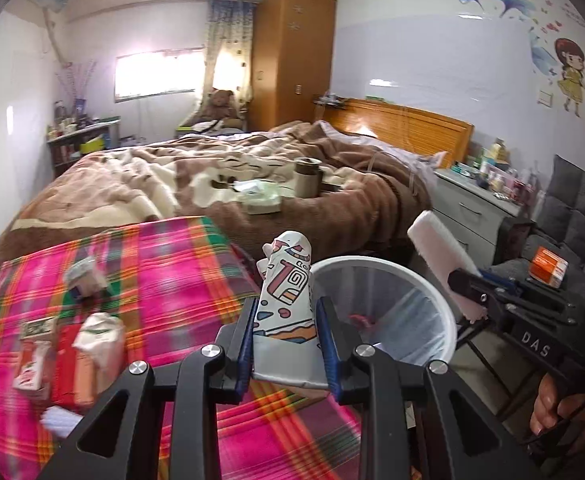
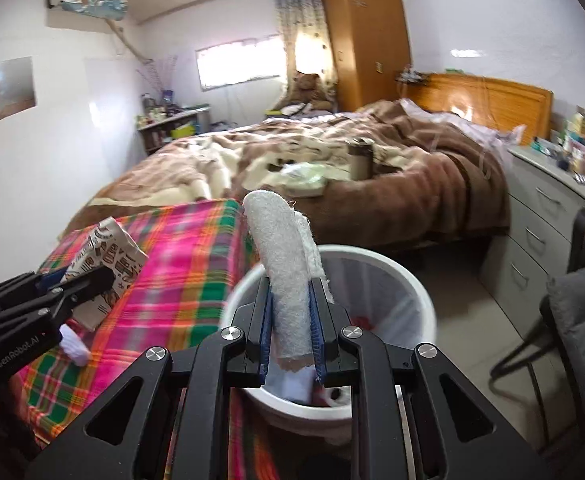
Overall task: Collect trash
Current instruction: 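Open both tools to drop the cup and towel into the wastebasket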
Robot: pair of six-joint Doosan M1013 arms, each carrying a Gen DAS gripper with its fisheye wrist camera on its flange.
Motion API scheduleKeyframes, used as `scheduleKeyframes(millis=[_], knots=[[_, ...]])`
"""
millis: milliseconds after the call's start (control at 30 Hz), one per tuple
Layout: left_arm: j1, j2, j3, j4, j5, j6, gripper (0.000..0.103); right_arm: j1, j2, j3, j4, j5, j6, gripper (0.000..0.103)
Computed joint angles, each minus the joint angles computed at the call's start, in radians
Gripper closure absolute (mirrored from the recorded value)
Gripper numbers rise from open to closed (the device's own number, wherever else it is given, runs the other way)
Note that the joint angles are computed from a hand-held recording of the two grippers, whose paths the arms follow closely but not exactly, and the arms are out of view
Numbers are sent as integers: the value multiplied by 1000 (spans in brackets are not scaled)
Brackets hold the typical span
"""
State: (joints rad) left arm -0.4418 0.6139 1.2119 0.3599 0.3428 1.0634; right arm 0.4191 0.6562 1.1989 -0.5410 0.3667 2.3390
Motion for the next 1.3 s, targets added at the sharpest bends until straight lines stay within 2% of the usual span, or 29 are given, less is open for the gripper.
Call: scheduleKeyframes(millis=[267, 333, 400, 500, 700, 833, 867, 900, 933, 967, 1067, 1133, 1167, 1300], knots=[[-14, 74, -109, -217, 56, 229, 73, -13, 13, -14, 35, 80, -14, 85], [-19, 85, -124, -212, 63, 231, 73, -17, 13, -12, 47, 86, -20, 85], [-21, 91, -133, -257, 58, 274, 73, -17, 18, -19, 50, 109, -25, 85], [-28, 98, -146, -239, 57, 270, 73, -21, 20, -19, 58, 114, -23, 85], [-26, 138, -210, -309, 121, 321, 73, -28, 34, -37, 82, 148, -42, 85], [-23, 145, -218, -338, 122, 355, 73, -29, 41, -47, 94, 173, -51, 85], [-23, 144, -216, -340, 123, 353, 72, -30, 41, -47, 96, 176, -48, 85], [-21, 141, -210, -358, 115, 370, 61, -31, 40, -44, 106, 169, -51, 84], [-20, 139, -206, -367, 109, 380, 46, -32, 39, -42, 110, 168, -52, 83], [-19, 135, -199, -376, 101, 386, 41, -31, 39, -43, 105, 171, -49, 82], [-17, 121, -178, -400, 72, 404, 40, -25, 39, -42, 54, 175, -9, 71], [-17, 111, -162, -363, 58, 370, 40, -24, 35, -38, 46, 171, 3, 51], [-16, 108, -158, -362, 55, 367, 40, -25, 32, -33, 44, 158, 9, 48], [-9, 87, -129, -325, 47, 309, 40, -23, 24, -25, 43, 139, 23, 47]])
